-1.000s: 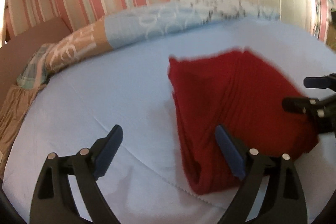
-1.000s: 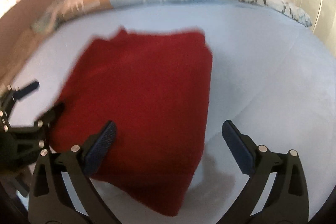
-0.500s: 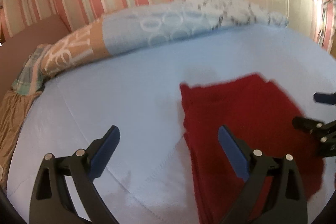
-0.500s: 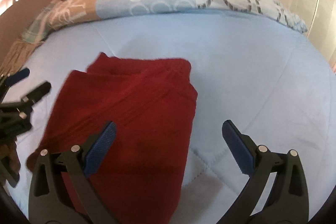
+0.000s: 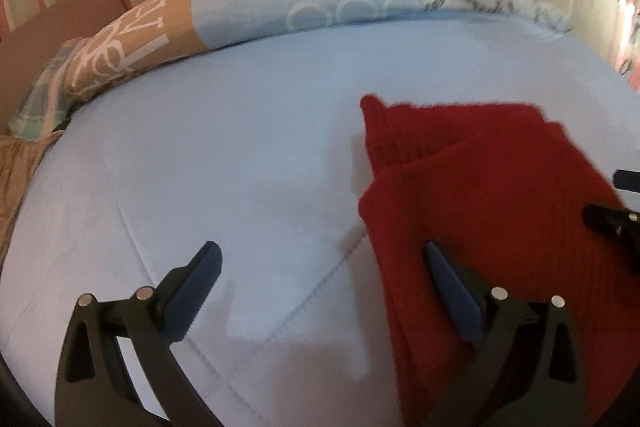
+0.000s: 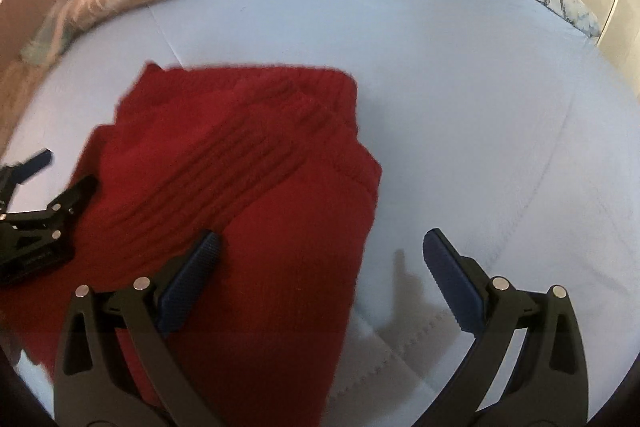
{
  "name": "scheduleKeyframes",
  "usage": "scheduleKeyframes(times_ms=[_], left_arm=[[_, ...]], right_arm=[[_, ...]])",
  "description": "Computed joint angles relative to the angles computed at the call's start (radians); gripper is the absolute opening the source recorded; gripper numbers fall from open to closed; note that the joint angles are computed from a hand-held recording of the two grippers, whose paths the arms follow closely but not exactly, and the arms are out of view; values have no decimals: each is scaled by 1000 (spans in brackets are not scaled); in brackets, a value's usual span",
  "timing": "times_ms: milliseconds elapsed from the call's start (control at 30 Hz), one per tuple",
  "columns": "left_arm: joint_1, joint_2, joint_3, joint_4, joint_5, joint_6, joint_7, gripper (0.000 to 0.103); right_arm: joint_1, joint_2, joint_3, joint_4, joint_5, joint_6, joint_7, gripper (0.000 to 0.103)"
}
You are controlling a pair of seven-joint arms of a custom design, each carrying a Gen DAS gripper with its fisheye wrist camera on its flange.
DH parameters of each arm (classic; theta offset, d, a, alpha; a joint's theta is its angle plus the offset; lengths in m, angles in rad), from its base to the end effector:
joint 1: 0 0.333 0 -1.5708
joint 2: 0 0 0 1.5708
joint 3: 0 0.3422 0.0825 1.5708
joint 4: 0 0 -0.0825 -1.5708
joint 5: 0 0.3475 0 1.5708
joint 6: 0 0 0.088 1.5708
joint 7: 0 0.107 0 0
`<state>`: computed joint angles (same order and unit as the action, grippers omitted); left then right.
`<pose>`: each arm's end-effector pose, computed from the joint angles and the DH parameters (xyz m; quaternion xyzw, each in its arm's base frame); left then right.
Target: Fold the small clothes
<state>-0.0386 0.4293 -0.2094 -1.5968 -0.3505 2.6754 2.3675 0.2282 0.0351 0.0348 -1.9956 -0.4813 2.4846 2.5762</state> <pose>0.6858 -0.1344 0.5017 -0.3797 0.8551 -0.2946 0.1946 0.5483 0.1494 0.5338 -0.5191 0.8056 -0.2145 0.1885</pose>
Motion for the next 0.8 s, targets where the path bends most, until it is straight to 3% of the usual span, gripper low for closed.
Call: scheduleKeyframes(times_ms=[67, 167, 333, 567, 733, 800], left_arm=[[49, -27, -33, -10, -59, -43, 60, 99], [116, -73, -50, -16, -184, -210, 103, 99], [140, -148, -12, -89, -313, -369, 132, 99], [119, -210, 31, -168, -401, -448, 97, 94], [117, -190, 40, -119, -445, -531, 69, 94], [107, -165, 41, -84, -426, -563, 28, 94]], right_arm=[[-2, -62, 1, -74, -11, 56, 27, 100], [-8, -165, 21, -197, -53, 92, 117, 100], [-25, -263, 65, -309, -67, 133, 244, 100], [-6, -263, 80, -320, -11, 206, 255, 100], [16, -219, 55, -318, 85, 300, 201, 100], [39, -197, 20, -336, 201, 375, 149, 100]])
